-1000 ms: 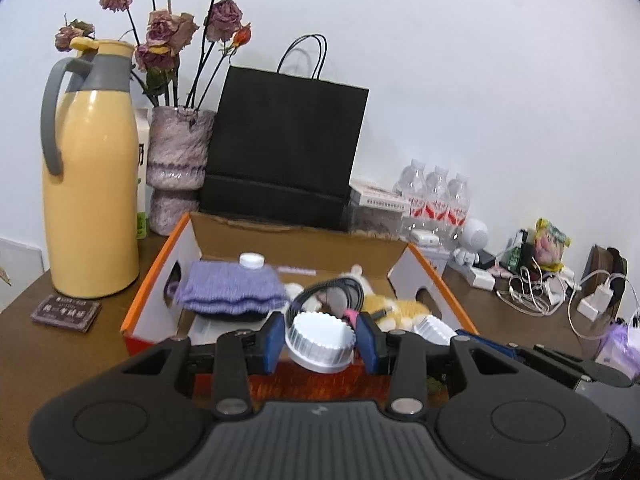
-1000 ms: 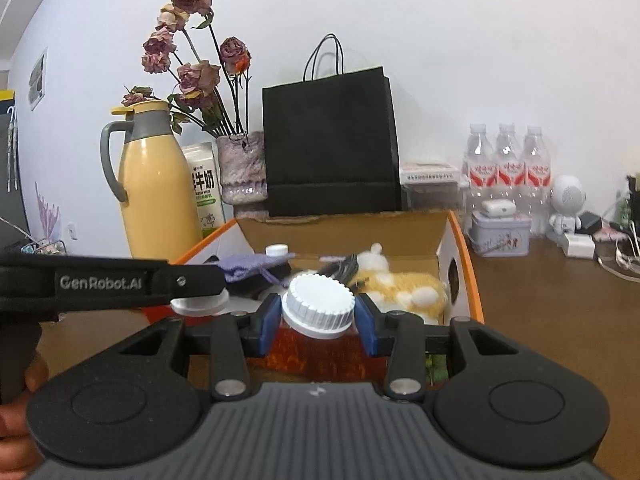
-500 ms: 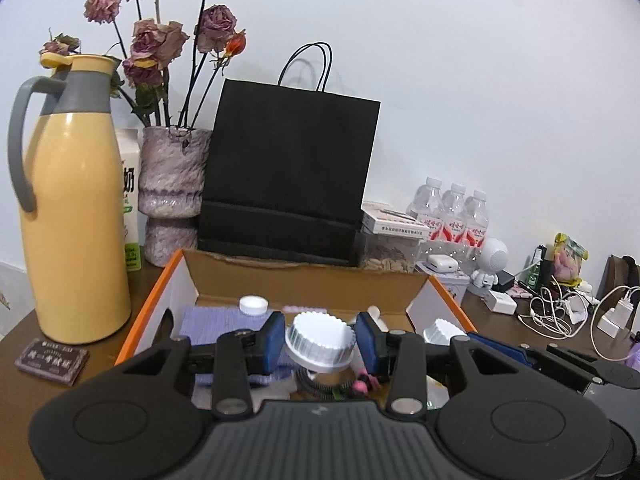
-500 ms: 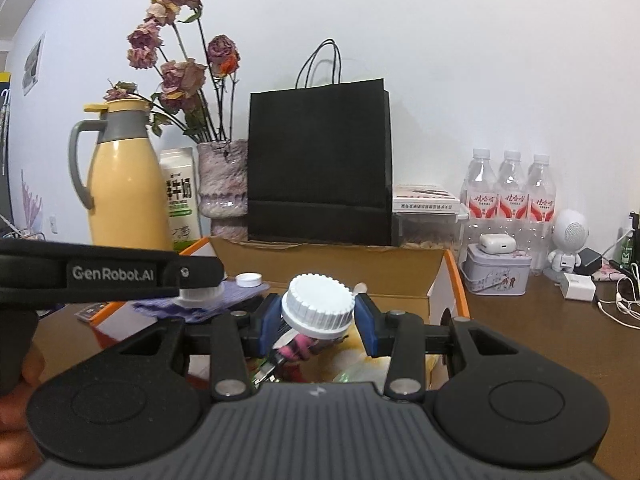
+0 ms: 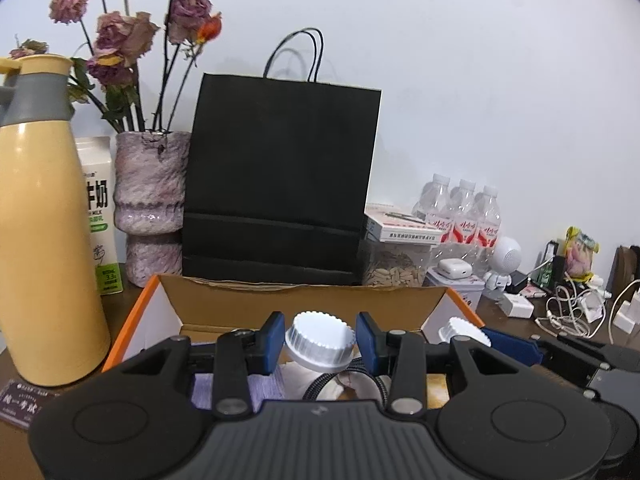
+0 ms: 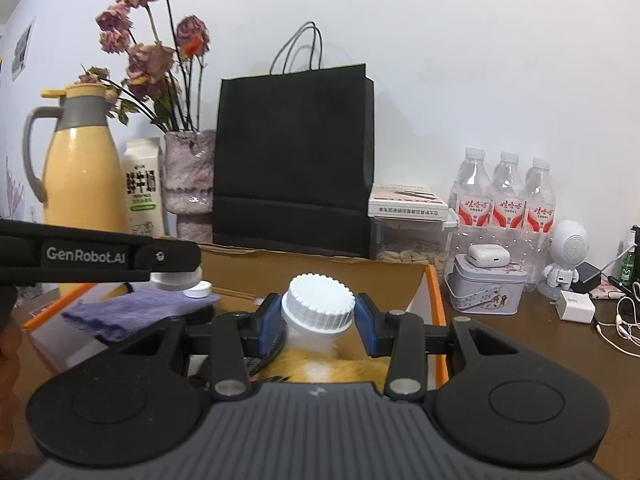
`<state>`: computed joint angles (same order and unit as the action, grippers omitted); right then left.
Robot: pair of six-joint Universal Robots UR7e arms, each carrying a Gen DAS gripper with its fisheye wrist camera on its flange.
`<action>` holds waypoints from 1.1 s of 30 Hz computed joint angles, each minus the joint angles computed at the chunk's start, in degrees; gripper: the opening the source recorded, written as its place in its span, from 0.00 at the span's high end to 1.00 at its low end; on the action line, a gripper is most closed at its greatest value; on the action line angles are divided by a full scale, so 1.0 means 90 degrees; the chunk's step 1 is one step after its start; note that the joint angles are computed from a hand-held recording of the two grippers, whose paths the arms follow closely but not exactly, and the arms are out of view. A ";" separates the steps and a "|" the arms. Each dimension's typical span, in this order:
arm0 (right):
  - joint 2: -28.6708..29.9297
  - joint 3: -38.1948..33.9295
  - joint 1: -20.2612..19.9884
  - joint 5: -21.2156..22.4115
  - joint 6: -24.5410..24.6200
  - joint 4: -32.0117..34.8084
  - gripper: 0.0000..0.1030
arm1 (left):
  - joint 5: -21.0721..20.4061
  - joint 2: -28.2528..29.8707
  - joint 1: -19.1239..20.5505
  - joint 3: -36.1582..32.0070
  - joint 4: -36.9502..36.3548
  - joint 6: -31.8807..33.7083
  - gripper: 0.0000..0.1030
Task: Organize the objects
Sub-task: 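Lower the lids into the box and open both tools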
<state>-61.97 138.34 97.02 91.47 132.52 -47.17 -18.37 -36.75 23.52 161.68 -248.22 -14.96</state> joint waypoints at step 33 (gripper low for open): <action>0.0088 -0.0235 0.0139 0.0136 -0.0368 0.0361 0.00 | 0.0560 0.0263 0.0185 -0.0538 -0.0632 0.1038 0.00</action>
<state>-61.18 136.22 98.28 92.69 129.21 -43.92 -13.33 -34.39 25.19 156.83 -253.90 -5.62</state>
